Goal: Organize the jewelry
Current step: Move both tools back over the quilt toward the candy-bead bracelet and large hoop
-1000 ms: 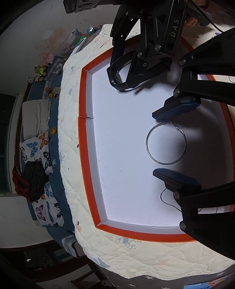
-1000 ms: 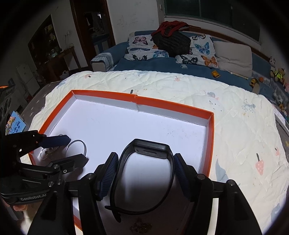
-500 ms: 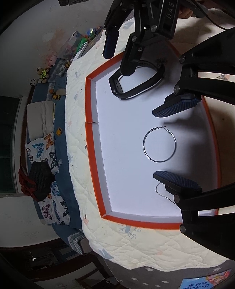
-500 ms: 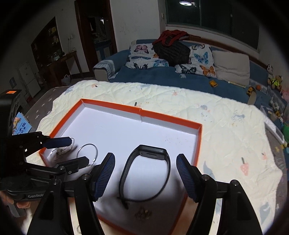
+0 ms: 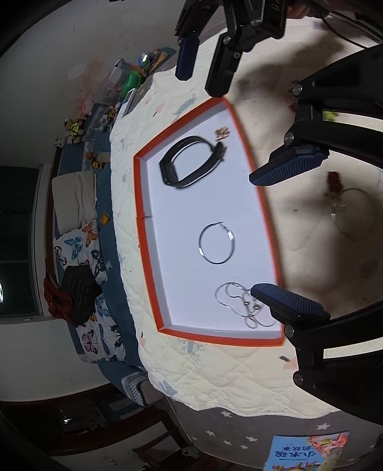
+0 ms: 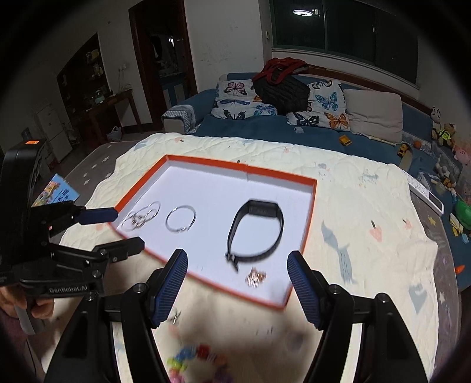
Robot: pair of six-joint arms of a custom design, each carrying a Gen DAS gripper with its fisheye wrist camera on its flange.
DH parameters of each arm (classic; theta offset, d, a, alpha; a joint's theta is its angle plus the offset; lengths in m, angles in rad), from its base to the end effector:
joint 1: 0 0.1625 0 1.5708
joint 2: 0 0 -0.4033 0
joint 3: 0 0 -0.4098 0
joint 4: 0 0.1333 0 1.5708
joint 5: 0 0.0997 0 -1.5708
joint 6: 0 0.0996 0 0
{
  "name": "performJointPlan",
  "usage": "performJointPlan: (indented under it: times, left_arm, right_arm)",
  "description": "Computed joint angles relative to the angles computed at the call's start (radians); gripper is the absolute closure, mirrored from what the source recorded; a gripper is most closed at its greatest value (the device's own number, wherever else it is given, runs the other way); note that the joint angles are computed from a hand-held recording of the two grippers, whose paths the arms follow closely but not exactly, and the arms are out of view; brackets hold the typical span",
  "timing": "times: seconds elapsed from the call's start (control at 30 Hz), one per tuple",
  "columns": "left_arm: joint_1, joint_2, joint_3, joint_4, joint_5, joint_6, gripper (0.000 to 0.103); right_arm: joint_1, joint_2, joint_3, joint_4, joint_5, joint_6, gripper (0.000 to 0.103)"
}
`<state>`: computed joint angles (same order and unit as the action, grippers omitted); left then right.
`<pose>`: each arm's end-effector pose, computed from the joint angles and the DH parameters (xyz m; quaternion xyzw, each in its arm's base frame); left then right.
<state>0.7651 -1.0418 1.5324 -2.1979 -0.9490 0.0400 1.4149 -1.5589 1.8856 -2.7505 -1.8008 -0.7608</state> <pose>-0.3542 -0.6054 0.2510 0.3708 0.8747 -0.1742 0.2589 0.0267 -0.5423 0.4456 0.2241 -0.8775 0.3223 0.2755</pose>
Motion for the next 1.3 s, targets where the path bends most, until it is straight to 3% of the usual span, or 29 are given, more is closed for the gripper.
performJointPlan:
  times: [0.2,0.5,0.87,1.3]
  left_arm:
    - [-0.019,-0.118,0.136,0.023,-0.010,-0.026,0.030]
    - [-0.016,-0.247,0.274,0.040,-0.034,-0.119,0.030]
    - [0.016,-0.290,0.308,0.100,-0.046,-0.184,0.030]
    - [0.017,-0.285,0.307,0.112,-0.051,-0.192,0.030]
  right_arm:
    - [-0.033,-0.083,0.100,-0.018,0.017,-0.019,0.026]
    - [-0.063,-0.134,0.220,-0.039,-0.039,-0.101,0.026]
    - [-0.089,-0.134,0.211,0.083,-0.014,-0.043,0.026]
    - [-0.075,-0.125,0.205,0.094,-0.039,-0.065,0.026]
